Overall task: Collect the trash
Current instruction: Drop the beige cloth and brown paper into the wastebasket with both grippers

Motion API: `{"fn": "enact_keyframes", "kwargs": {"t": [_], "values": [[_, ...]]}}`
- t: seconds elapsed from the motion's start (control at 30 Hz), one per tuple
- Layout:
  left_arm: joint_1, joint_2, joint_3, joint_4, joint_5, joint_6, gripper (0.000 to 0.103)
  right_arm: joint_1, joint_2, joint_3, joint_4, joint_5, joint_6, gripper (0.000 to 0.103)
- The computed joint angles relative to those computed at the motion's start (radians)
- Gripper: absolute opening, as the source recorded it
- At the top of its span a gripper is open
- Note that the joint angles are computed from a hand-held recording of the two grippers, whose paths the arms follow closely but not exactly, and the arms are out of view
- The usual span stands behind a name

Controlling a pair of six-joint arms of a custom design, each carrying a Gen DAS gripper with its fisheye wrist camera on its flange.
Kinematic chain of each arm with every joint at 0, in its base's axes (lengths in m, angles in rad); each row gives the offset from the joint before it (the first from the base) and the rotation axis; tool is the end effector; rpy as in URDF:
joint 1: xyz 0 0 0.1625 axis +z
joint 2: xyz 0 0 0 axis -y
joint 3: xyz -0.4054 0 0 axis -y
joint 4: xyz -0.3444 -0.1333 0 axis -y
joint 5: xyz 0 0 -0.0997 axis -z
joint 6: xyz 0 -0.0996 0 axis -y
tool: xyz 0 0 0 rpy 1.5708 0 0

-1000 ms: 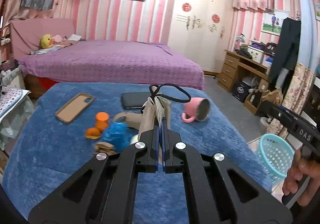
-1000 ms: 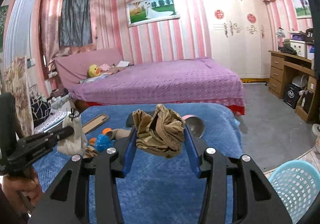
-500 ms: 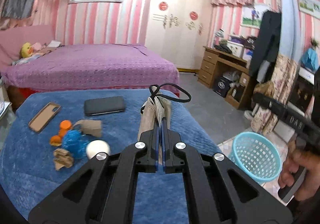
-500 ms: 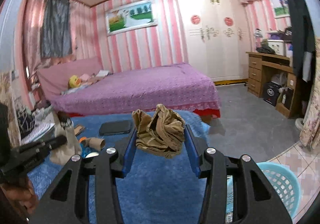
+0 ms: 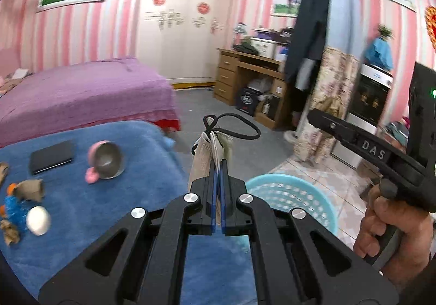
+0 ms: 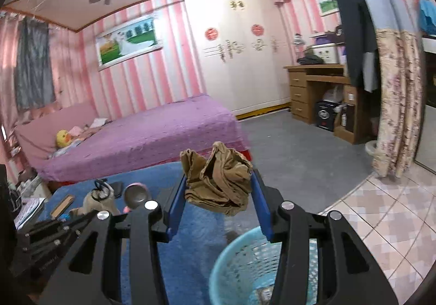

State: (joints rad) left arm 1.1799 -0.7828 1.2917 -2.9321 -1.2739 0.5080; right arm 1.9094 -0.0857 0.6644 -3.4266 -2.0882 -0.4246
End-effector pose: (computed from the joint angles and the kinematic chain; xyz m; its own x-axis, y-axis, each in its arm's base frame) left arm -0.1262 -0.7327 0.2930 -0.7238 0.4364 -0.5345 0.6900 0.4535 -0.5641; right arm 0.3463 -0.7304 0.0792 -0.8507 0.0314 0.5248 -0.4901 0.3138 -0.8132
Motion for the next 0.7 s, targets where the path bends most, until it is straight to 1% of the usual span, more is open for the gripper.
{"fn": "enact_keyframes", "kwargs": {"t": [0.13, 0.23, 0.37, 0.4, 0.43, 0.47, 0.5, 0.53, 0.6, 0.7], "values": [[-0.007, 0.051, -0.043, 0.079, -0.062, -0.024, 0.0, -0.014, -0.036, 0.047, -0.048, -0.016, 0.01, 0.046], [-0.006, 0.086, -0.079, 0.13, -0.089, -0.038, 0.0, -0.023, -0.063, 0.099, -0.09, -0.02, 0.015, 0.046], [-0.001, 0.124, -0.131, 0.208, -0.144, -0.048, 0.001, -0.027, -0.072, 0.115, -0.108, -0.026, 0.017, 0.046], [-0.002, 0.132, -0.142, 0.224, -0.149, -0.047, 0.004, -0.027, -0.071, 0.112, -0.105, -0.025, 0.017, 0.046], [-0.006, 0.144, -0.154, 0.234, -0.142, -0.046, 0.012, -0.031, -0.081, 0.136, -0.12, -0.02, 0.017, 0.046], [-0.01, 0.147, -0.15, 0.219, -0.124, -0.045, 0.045, -0.031, -0.081, 0.137, -0.119, -0.02, 0.018, 0.046], [-0.015, 0.151, -0.142, 0.182, -0.095, -0.041, 0.071, -0.036, -0.091, 0.148, -0.12, -0.018, 0.018, 0.046], [-0.019, 0.154, -0.134, 0.135, -0.067, -0.035, 0.073, -0.037, -0.092, 0.149, -0.118, -0.019, 0.019, 0.046], [-0.014, 0.151, -0.145, 0.137, -0.057, -0.044, 0.072, -0.037, -0.086, 0.144, -0.116, -0.023, 0.024, 0.046], [-0.008, 0.136, -0.146, 0.113, -0.016, -0.047, 0.072, -0.036, -0.075, 0.124, -0.103, -0.026, 0.028, 0.047]]}}
